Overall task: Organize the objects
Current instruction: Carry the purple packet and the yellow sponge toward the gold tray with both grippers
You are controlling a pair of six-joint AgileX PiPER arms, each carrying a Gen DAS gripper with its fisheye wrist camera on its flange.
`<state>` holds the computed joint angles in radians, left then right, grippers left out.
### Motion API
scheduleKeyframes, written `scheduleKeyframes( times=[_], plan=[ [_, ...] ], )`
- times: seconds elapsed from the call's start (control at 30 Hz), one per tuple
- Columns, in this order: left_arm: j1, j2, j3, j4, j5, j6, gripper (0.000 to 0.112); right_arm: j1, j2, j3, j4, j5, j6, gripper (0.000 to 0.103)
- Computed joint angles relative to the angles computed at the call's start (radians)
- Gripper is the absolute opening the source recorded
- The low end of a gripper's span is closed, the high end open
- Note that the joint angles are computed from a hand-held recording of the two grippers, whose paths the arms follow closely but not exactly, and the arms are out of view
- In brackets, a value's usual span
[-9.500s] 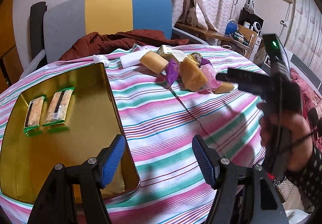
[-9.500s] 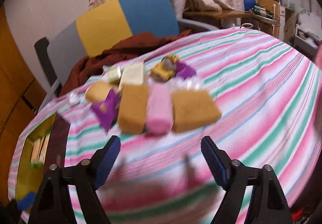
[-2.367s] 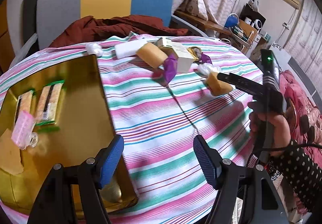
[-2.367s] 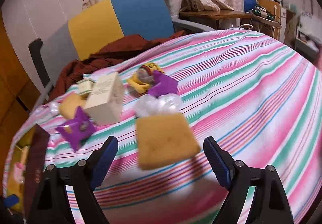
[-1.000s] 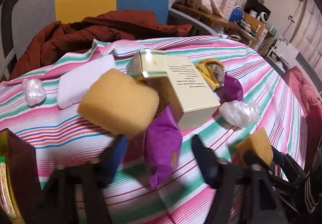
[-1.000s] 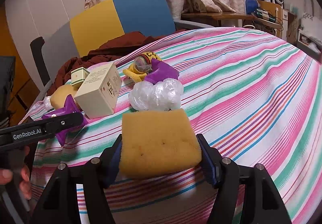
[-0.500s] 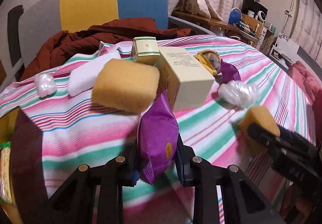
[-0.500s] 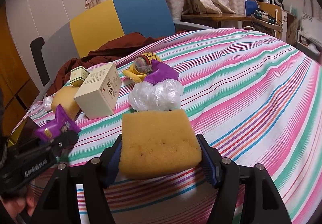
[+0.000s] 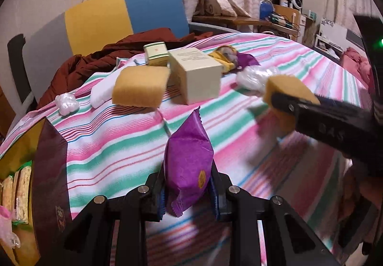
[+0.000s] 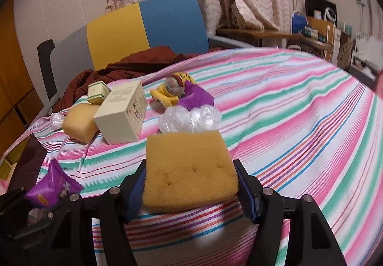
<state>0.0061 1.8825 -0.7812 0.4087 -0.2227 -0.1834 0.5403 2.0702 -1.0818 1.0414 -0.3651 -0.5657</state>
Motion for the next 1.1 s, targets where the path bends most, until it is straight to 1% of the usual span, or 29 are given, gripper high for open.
scheduleKeyframes(
  times=[0.03, 0.07, 0.13, 0.17, 0.23, 0.27, 0.33, 0.47, 0.57, 0.63, 0.67, 0.77, 0.9, 1.1],
  plan=[
    [-0.001, -0.008, 0.015, 0.006, -0.009, 0.001, 0.027, 0.012, -0.007, 0.01, 0.0, -0.024, -0.002, 0.067],
    [0.003, -0.017, 0.028, 0.043, -0.018, -0.029, 0.027, 0.024, -0.012, 0.018, 0.003, -0.047, -0.007, 0.067],
    [0.018, -0.03, 0.053, 0.154, -0.041, -0.127, 0.027, 0.045, -0.021, 0.029, 0.027, -0.083, -0.035, 0.067],
    [0.023, -0.036, 0.062, 0.191, -0.049, -0.162, 0.027, 0.055, -0.025, 0.03, 0.044, -0.087, -0.055, 0.067],
    [0.046, -0.062, 0.093, 0.32, -0.079, -0.278, 0.027, 0.065, -0.028, 0.029, 0.071, -0.083, -0.086, 0.067],
    [0.054, -0.079, 0.113, 0.341, -0.096, -0.291, 0.027, 0.073, -0.032, 0.032, 0.085, -0.087, -0.099, 0.067],
    [0.07, -0.125, 0.174, 0.344, -0.142, -0.25, 0.027, 0.087, -0.043, 0.045, 0.087, -0.098, -0.095, 0.067],
    [0.121, -0.209, 0.278, 0.403, -0.207, -0.222, 0.027, 0.11, -0.069, 0.072, 0.106, -0.086, -0.075, 0.067],
    [0.203, -0.26, 0.323, 0.558, -0.249, -0.355, 0.027, 0.125, -0.088, 0.093, 0.097, -0.053, -0.013, 0.067],
    [0.283, -0.29, 0.338, 0.696, -0.286, -0.487, 0.027, 0.143, -0.093, 0.096, 0.101, -0.034, 0.002, 0.067],
    [0.318, -0.301, 0.343, 0.741, -0.303, -0.524, 0.027, 0.159, -0.096, 0.095, 0.114, -0.028, -0.005, 0.067],
    [0.424, -0.351, 0.36, 0.849, -0.355, -0.593, 0.027, 0.194, -0.107, 0.089, 0.124, -0.014, -0.006, 0.067],
    [0.566, -0.409, 0.362, 0.972, -0.423, -0.673, 0.027, 0.254, -0.118, 0.055, 0.173, -0.009, -0.071, 0.067],
    [0.783, -0.45, 0.325, 1.147, -0.516, -0.79, 0.027, 0.341, -0.139, -0.013, 0.216, 0.01, -0.164, 0.067]
  ],
)
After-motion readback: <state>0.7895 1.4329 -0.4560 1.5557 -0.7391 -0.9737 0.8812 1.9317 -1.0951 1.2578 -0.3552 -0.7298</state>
